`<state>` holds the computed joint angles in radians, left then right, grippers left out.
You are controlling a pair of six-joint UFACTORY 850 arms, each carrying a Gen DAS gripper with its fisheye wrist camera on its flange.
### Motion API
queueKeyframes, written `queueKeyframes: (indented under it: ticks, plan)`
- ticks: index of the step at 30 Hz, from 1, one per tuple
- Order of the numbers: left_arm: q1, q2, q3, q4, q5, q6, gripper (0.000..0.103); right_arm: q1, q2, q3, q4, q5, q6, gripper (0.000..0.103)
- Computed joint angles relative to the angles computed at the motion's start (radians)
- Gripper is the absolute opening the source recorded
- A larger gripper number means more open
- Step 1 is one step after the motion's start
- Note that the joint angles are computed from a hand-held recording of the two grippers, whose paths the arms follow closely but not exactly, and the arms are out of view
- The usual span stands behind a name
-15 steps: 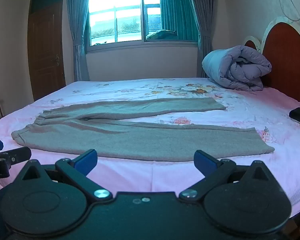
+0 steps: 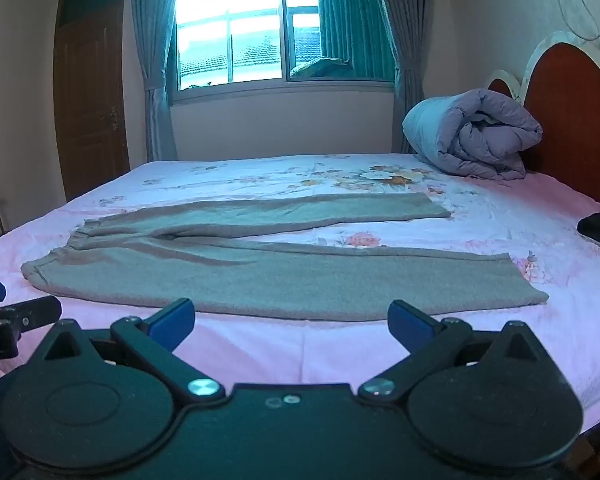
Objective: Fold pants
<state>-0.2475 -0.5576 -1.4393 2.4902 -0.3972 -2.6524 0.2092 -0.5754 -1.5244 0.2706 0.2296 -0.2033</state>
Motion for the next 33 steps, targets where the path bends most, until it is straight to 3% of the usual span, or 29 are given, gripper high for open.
queueKeyframes:
  ticks: [33]
  plan:
    - [0.004,-0.009,-0.015,-0.016,0.018,0.035,0.103,-0.004,-0.011,-0.012,0.019,-0.012,-0.018,0.097]
